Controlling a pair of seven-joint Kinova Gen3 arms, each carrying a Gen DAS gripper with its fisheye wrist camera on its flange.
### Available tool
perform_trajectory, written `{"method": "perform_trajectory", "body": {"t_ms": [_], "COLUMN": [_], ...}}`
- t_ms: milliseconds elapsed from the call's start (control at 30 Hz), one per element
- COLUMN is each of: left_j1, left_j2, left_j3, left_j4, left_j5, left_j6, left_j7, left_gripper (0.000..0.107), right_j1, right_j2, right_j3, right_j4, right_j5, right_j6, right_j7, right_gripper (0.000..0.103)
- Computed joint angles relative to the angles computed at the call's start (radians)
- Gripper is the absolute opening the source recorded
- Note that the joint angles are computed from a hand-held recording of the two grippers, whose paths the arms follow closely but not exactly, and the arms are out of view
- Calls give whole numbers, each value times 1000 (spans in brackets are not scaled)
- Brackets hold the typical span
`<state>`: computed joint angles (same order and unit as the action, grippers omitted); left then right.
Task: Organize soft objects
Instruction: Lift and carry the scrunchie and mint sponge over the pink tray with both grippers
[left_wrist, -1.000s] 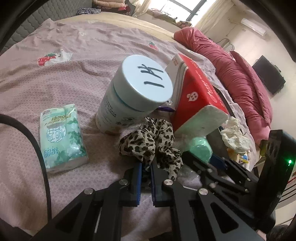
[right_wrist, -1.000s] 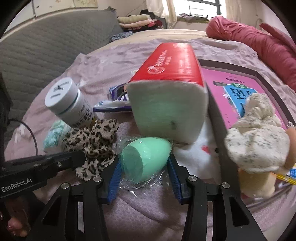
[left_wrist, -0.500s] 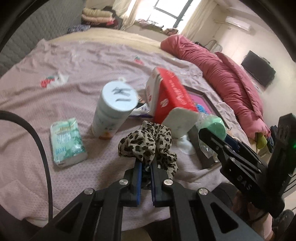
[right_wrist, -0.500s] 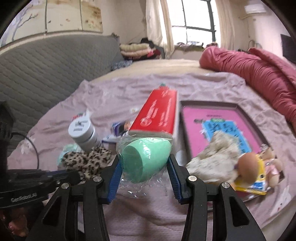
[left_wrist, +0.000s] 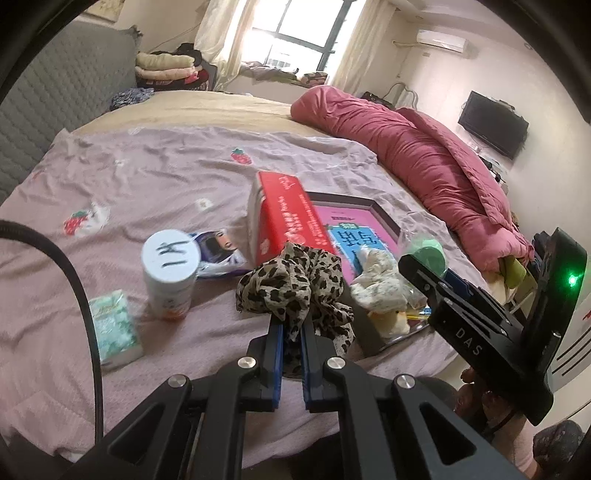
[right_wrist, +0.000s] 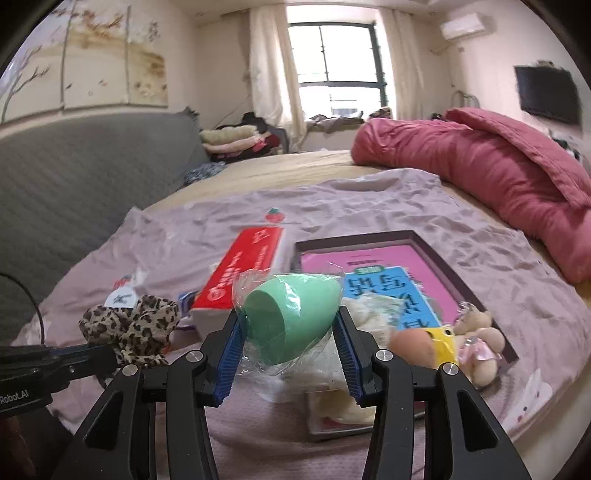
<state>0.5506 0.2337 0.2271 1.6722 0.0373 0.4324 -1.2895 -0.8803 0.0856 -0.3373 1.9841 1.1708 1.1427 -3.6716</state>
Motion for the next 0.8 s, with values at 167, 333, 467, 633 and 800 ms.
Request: {"method": "perform_trajectory", "body": {"t_ms": [167, 333, 467, 633, 800], "left_j1": [57, 102, 128, 173, 215], "left_j2": [18, 54, 94, 151, 210], "left_j3": [-14, -6, 10, 6, -6], "left_j4": [-51, -126, -185, -263, -346], "left_j5": [-59, -93, -90, -91, -97], "left_j6": [19, 49, 63, 84, 116], "left_j7": [39, 45, 22, 5, -9], "left_gripper": [8, 8, 8, 8, 8], "right_j1": [1, 15, 35, 56, 71], "right_j2": [-40, -78, -110, -131, -141], "right_j3": [-12, -34, -52, -70, -81], "right_j4": [46, 89, 123, 153, 170], "right_j5": [0, -29, -66, -95, -107], "right_j6": [60, 124, 167, 196, 207], "right_j7": [-90, -178, -242, -278, -303], "right_gripper": [49, 49, 49, 49, 49]}}
